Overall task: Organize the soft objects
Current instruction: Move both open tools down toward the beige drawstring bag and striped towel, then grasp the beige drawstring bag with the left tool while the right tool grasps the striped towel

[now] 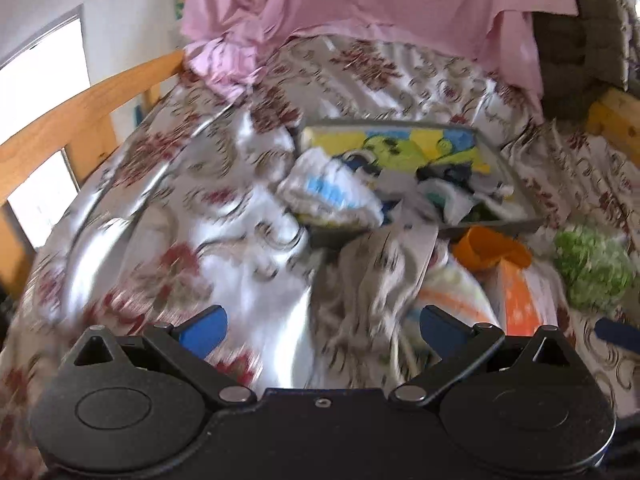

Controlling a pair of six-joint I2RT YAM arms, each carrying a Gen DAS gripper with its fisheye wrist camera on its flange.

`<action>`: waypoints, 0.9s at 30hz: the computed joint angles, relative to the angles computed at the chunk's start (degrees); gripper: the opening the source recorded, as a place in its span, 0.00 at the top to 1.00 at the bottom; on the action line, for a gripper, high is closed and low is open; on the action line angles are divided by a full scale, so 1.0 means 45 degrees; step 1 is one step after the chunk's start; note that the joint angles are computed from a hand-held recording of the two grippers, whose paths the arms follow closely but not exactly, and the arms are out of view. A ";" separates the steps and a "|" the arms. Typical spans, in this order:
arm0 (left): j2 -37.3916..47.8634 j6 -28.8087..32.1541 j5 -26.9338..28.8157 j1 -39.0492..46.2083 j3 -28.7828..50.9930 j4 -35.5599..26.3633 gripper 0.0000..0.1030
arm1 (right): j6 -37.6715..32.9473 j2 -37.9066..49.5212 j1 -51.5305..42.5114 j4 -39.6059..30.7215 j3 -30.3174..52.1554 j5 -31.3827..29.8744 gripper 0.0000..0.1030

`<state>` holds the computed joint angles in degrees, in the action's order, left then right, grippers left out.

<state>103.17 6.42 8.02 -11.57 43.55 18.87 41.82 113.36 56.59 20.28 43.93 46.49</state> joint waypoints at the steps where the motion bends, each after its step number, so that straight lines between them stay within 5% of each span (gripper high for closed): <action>1: 0.0387 -0.0061 0.0076 -0.0068 0.0180 0.0395 0.01 | -0.0294 0.0138 -0.0145 0.0380 0.0036 -0.0095 0.00; 5: 0.1693 -0.0417 0.0592 -0.0228 0.0871 0.1413 0.01 | -0.1726 0.0958 -0.0883 0.1937 0.0477 -0.0701 0.00; 11: 0.3871 -0.0857 0.1476 -0.0465 0.2757 0.1890 0.01 | -0.3122 0.2217 -0.1489 0.2281 0.1601 -0.1083 0.00; 21: 0.5885 -0.1341 0.3653 0.0199 0.4906 0.0333 0.06 | -0.3410 0.3100 -0.1971 0.1445 0.2883 -0.2072 0.02; 27: 0.6343 -0.1142 0.3999 0.0396 0.5529 -0.0257 0.19 | -0.3216 0.3316 -0.2151 0.1276 0.3183 -0.2342 0.09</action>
